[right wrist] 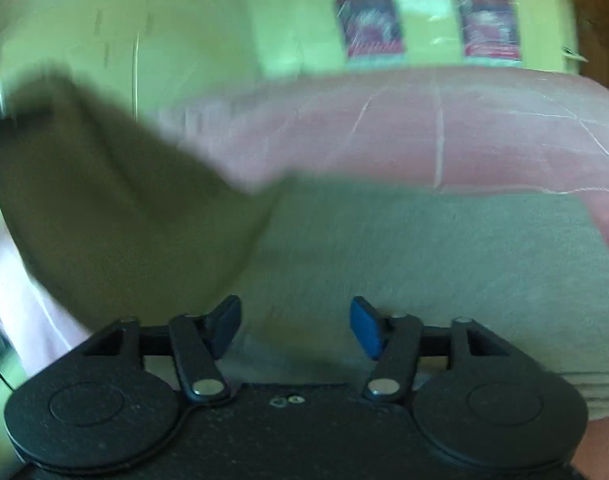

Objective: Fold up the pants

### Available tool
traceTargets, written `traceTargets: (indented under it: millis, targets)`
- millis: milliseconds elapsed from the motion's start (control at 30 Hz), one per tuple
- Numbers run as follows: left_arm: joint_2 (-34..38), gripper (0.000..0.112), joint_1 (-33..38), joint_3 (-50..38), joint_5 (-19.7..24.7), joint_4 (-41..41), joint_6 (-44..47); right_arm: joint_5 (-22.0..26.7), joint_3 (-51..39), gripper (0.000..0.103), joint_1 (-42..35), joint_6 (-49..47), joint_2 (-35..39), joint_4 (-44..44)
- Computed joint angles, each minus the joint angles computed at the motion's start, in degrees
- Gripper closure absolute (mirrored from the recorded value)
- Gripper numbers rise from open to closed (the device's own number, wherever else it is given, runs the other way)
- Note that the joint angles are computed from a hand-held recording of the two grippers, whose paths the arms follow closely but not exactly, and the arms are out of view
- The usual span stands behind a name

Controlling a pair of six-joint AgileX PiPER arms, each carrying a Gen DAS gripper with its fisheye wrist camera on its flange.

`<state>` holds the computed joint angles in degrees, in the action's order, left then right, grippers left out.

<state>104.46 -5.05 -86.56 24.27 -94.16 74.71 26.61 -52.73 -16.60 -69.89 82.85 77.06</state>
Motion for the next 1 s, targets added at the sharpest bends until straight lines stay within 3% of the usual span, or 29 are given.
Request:
traceTargets:
  millis: [67,233,267,333,367,400,433,500,567,700,767,833,1000]
  targets:
    - [0.63,0.078,-3.71,-3.91,-0.89,7.96,-6.05,5.60,2.10,0.049,-9.38,-2.83,-2.32,8.64]
    - [6.73,0.078,-15.88,-17.20,-2.75,34.15,-28.13,16.39,1.83,0.048,-30.49,-1.68,-0.32,9.60]
    - [8.70,0.077,-18.58,-20.62,-1.96,39.88,-32.32,18.33,1.86,0.048,-34.02,-1.60,0.41,9.78]
    - [15.18,0.076,-23.25,-31.64,4.54,51.33,-43.32,21.05,2.42,0.047,-39.42,-1.26,1.58,10.83]
    - [18.96,0.063,-25.48,-37.37,8.55,56.29,-48.99,22.45,2.74,0.046,-41.88,-1.05,2.48,11.59]
    - [22.06,0.054,-27.59,-40.98,10.89,59.97,-53.60,23.34,3.03,0.046,-43.42,-0.66,3.32,12.15]
    - [23.88,0.037,-29.44,-42.29,12.15,63.44,-58.51,24.06,2.99,0.046,-44.48,0.48,4.21,11.97]
    - [22.23,0.035,-31.59,-38.05,11.53,67.62,-64.63,26.59,2.27,0.046,-46.06,1.00,5.96,12.13]
    - [15.55,0.035,-31.92,-26.77,5.17,69.47,-67.19,29.40,1.55,0.045,-46.53,0.22,7.69,13.50]
    - [0.16,0.035,-26.96,-4.36,-4.18,61.20,-57.52,36.92,-1.59,0.045,-44.84,2.56,11.76,12.07]
    - [-6.43,0.034,-23.45,4.55,-5.98,58.45,-51.04,39.88,-3.80,0.046,-43.31,7.26,13.33,9.34]
    - [-11.66,0.034,-19.58,11.53,-5.93,59.28,-47.57,38.91,-5.87,0.047,-40.98,13.51,13.88,5.49]
    - [-17.87,0.034,-13.62,19.37,0.01,61.60,-42.00,36.69,-8.81,0.047,-37.21,24.25,14.91,1.02]
